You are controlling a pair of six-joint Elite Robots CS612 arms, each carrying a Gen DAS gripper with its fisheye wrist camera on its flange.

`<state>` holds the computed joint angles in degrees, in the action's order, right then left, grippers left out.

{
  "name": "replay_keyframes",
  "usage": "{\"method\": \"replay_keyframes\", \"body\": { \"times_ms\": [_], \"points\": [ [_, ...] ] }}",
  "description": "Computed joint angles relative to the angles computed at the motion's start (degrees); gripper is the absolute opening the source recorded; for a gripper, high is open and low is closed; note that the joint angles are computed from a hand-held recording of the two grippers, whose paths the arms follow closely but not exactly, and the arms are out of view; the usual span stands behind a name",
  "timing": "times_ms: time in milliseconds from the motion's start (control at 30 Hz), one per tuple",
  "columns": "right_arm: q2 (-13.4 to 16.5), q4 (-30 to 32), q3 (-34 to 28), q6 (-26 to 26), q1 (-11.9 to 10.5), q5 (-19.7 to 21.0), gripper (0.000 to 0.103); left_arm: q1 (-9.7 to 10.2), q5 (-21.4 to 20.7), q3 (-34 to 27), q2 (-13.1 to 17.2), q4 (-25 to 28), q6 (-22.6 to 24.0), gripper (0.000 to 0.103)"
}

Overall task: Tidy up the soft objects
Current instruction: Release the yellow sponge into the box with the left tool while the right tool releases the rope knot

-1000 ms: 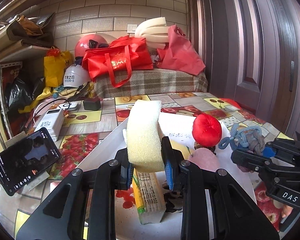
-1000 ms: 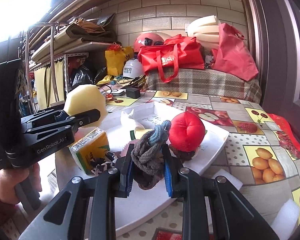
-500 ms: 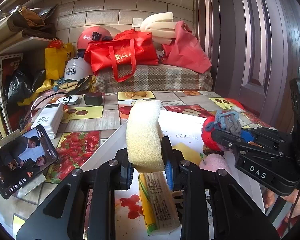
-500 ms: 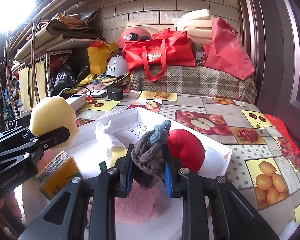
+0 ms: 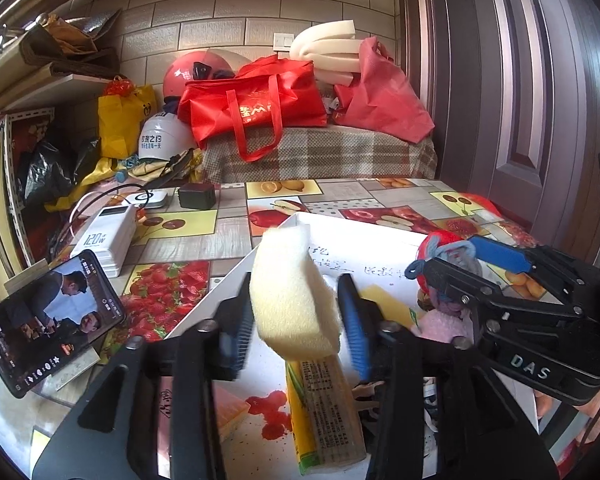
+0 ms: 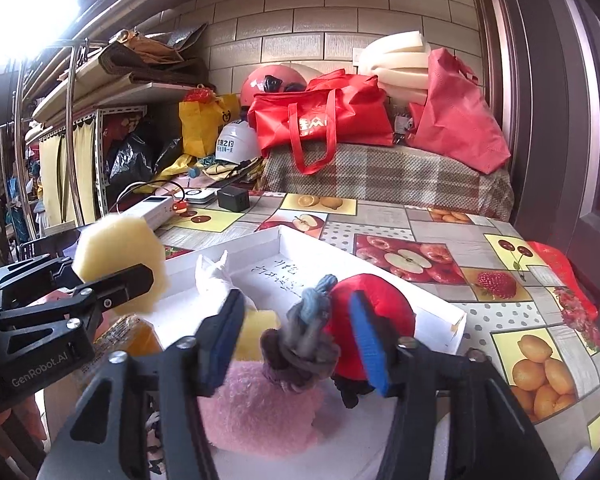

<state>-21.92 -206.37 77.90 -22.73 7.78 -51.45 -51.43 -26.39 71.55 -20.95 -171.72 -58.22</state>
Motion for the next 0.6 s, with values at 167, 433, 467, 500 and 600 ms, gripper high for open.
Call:
{"method": "replay_keyframes", "body": {
  "times_ms": [167,433,467,500,600],
  "points": [
    [0.6,-3.1,-0.6,4.8,-0.3,-0.9,0.091,-0.40,2.9,1.0,-0.1,-0.5,-2.4,0.103],
    [0.8,-6.0,-0.4,7.4,-0.2,-3.4,0.103,-0.89,5.4,0.5,0.2,-0.6,-1.4,0.103],
    [0.9,-6.1,-0.4,7.3,-0.2,-3.3,0.103,-0.91,5.6,0.5,0.2,-0.6,-1.4,0.103],
    [0.8,-6.1,-0.4,7.2,-0.2,-3.4,0.103,-0.93,5.7,0.5,0.2,-0.6,-1.5,0.103],
    [0.9,-6.3,-0.5,7.2,-0.2,-3.4,0.103,-1.02,6.1,0.4,0.3,-0.8,-1.5,0.103]
  ]
}}
